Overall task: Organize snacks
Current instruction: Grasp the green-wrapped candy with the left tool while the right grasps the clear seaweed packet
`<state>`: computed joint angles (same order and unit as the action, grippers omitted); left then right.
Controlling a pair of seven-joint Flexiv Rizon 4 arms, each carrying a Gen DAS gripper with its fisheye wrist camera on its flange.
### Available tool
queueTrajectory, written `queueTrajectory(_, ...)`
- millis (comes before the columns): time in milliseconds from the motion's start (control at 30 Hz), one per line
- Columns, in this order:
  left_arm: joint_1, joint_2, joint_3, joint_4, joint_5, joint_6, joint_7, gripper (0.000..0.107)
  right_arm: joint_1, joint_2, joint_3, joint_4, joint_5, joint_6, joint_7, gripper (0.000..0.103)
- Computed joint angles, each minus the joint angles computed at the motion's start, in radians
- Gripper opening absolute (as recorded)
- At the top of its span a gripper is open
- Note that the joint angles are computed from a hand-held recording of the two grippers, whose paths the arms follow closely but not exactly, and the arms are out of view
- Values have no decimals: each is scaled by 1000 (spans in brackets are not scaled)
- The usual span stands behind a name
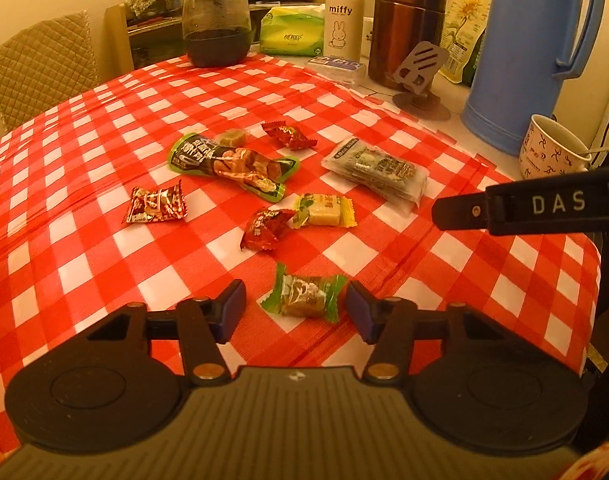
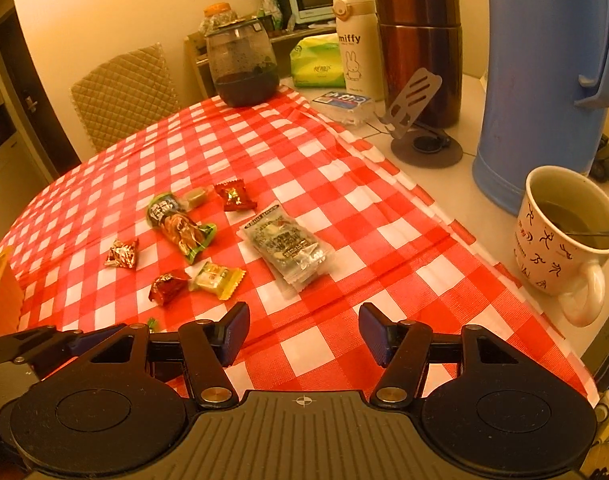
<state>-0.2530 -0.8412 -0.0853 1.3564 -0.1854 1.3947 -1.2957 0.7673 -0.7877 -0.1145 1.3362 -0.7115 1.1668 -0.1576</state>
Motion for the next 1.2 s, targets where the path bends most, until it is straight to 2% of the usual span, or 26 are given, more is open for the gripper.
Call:
queueTrajectory(267,-4,2,7,0,-4,-4,-14,24,4,-10,-2,-15,2,-11,-6,62)
queueTrajectory(400,-34,25,62,16,0,-4,-97,24,-8,-23,9,-41,1,-7,-55,62)
queueTrajectory(500,-49,46,95,31,9,-2,-162,24,-37,-51,38,-97,18,-9,-161,62)
queueTrajectory(633,-47,67,104,51,19,8,-223,24,-114,-125,171,-238,115,-69,-483,62)
queueTrajectory(733,-39,77,98,61,23,14,-250,24,-139,-179,216,-330,181,-120,-622,62)
queueTrajectory(1000,-28,88,88,74,24,29,-296,24,-151,-275,241,-488,309,-169,-837,61)
queueTrajectory(1067,-25,91,84,76,24,29,-300,24,-141,-287,228,-514,330,-189,-865,54)
queueTrajectory(1200,-23,95,81,79,28,30,-303,24,-118,-296,182,-535,363,-208,-886,51)
